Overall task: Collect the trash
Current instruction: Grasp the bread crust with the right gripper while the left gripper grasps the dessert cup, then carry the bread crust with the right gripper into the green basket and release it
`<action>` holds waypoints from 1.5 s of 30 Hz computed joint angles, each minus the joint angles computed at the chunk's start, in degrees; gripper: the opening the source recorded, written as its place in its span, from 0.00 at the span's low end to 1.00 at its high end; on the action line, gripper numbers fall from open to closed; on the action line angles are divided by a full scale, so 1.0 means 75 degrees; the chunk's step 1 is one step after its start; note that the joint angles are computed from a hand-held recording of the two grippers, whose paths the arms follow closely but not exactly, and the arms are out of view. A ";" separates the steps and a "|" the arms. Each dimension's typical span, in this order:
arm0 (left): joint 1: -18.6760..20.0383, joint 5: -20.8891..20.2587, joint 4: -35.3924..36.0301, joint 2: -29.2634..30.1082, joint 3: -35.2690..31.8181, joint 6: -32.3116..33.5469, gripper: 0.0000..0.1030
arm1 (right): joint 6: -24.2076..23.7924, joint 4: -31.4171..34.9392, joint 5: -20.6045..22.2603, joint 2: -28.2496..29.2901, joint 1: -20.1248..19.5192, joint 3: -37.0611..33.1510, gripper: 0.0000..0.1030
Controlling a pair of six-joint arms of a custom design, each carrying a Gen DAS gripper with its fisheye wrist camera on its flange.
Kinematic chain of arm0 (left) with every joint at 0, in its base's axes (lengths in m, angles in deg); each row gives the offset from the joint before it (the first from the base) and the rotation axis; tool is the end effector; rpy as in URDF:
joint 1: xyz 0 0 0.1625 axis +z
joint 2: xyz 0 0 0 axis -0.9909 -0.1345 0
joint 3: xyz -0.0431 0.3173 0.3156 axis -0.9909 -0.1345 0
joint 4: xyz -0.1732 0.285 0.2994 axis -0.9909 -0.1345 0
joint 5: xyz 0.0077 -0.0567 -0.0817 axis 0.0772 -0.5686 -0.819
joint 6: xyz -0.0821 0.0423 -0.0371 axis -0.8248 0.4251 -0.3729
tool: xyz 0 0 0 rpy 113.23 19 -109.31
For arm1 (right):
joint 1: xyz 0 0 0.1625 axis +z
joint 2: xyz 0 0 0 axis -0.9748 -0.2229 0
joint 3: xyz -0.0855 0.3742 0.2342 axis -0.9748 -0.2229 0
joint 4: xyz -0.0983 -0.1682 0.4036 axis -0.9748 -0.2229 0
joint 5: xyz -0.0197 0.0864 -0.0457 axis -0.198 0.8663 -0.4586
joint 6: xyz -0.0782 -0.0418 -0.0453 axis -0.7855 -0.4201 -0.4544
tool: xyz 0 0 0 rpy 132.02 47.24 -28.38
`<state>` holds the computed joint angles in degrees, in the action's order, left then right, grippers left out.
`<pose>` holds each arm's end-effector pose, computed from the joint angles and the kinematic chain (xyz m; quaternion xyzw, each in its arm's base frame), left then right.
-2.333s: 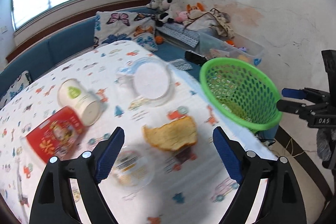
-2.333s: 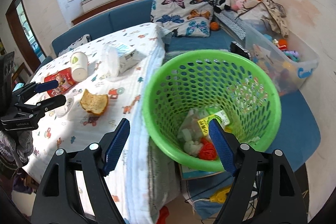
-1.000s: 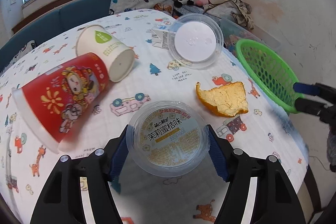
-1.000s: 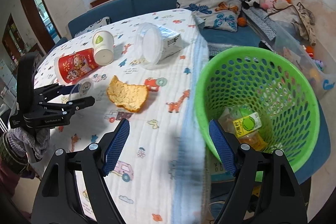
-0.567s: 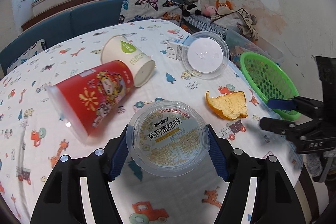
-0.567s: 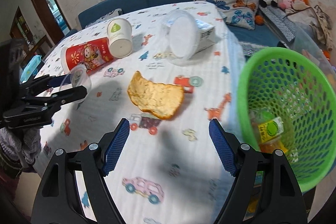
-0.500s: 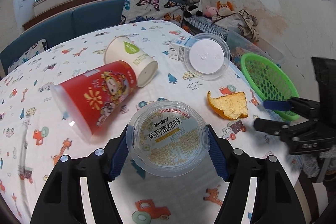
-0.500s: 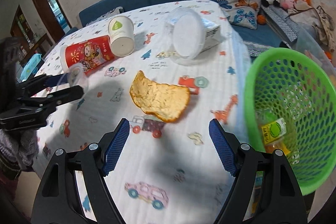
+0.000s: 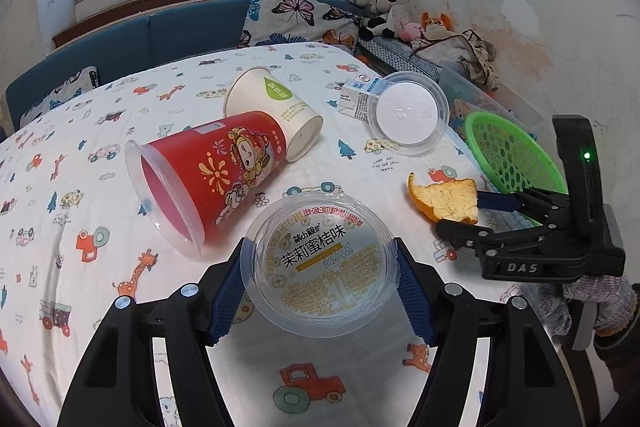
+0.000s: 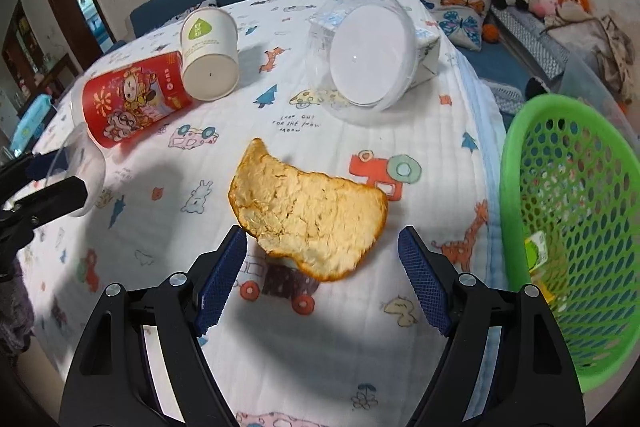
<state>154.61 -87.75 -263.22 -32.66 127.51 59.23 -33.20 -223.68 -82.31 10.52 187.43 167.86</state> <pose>0.0414 -0.5321 0.2864 0.0810 0.8719 -0.3640 0.3172 0.3301 -0.6207 -0.1330 0.3807 -0.8903 0.1367 0.2093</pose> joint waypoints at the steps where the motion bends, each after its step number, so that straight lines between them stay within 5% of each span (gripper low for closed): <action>1: 0.0004 -0.0012 0.0003 -0.0001 -0.0004 0.0003 0.64 | -0.0084 -0.0091 -0.0095 0.0061 0.0032 -0.0024 0.76; 8: 0.0036 -0.0042 -0.0018 -0.0025 0.0034 -0.0076 0.64 | -0.0455 -0.0521 -0.0430 0.0274 0.0148 -0.0071 0.63; 17: -0.0007 -0.0076 -0.0034 0.0033 0.0014 -0.0083 0.64 | -0.0438 -0.0599 -0.0123 0.0048 0.0097 0.0164 0.48; 45: -0.0594 -0.0309 0.0229 0.0583 -0.0314 0.0098 0.64 | -0.0624 -0.1660 0.0143 -0.1257 -0.0150 0.1436 0.44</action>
<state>150.15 -90.07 -261.50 -28.28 125.15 59.96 -37.89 -236.13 -81.23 1.09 186.31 178.63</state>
